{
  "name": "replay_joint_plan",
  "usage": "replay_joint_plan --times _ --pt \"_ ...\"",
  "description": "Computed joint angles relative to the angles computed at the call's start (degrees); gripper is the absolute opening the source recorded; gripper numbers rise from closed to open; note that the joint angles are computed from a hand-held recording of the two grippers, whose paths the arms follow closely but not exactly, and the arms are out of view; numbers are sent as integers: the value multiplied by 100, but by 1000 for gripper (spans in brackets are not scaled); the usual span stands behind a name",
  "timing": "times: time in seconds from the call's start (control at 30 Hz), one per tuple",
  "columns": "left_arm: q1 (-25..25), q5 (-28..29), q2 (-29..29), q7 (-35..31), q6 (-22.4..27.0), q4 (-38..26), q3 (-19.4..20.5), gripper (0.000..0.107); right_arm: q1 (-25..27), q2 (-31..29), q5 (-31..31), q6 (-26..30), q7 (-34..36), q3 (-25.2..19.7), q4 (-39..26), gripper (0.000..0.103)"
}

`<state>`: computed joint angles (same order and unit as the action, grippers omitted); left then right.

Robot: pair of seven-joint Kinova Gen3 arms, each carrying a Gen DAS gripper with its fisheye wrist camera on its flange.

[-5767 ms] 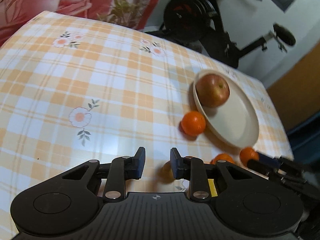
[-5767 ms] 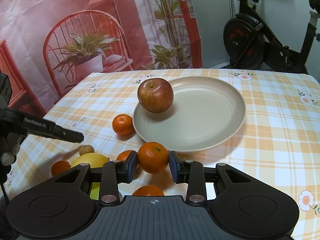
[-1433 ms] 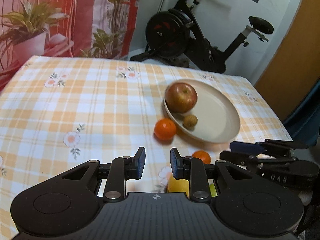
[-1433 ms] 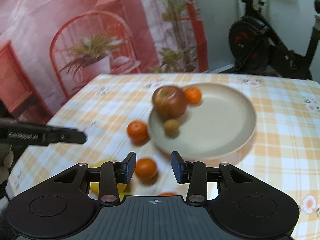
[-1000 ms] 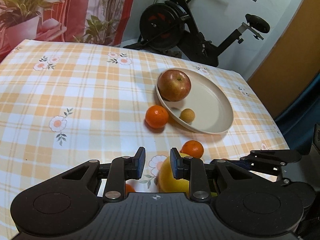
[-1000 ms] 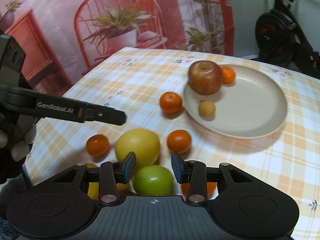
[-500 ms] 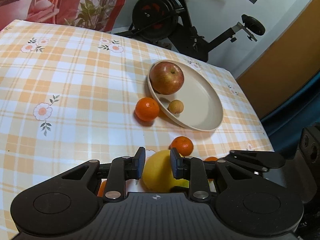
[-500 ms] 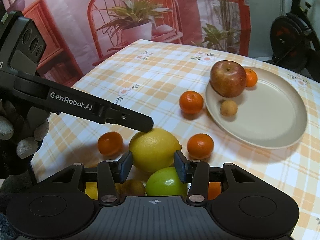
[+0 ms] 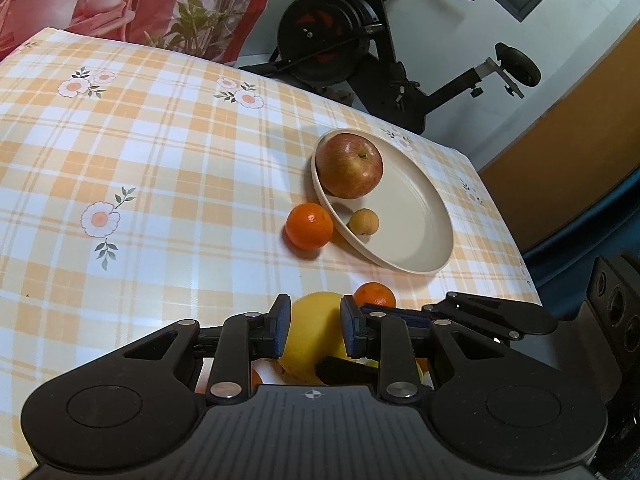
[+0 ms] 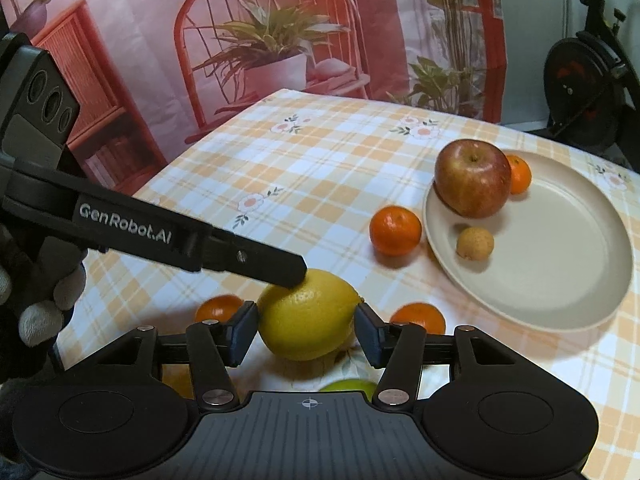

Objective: Organize fruits
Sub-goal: 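Close the right tool on the yellow lemon while the left tool presses its top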

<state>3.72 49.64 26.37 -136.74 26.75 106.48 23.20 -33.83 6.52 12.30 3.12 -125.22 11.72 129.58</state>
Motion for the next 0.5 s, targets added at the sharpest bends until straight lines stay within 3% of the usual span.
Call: replay_joint_plan --times 0.23,0.5 --pt "58 -2 60 19 -97 -29 15 29 -73 -1 -85 -40 -29 90 42 50" --pt "30 -87 189 155 -140 -147 87 31 1024 118 -640 -64 503 -963 13 51"
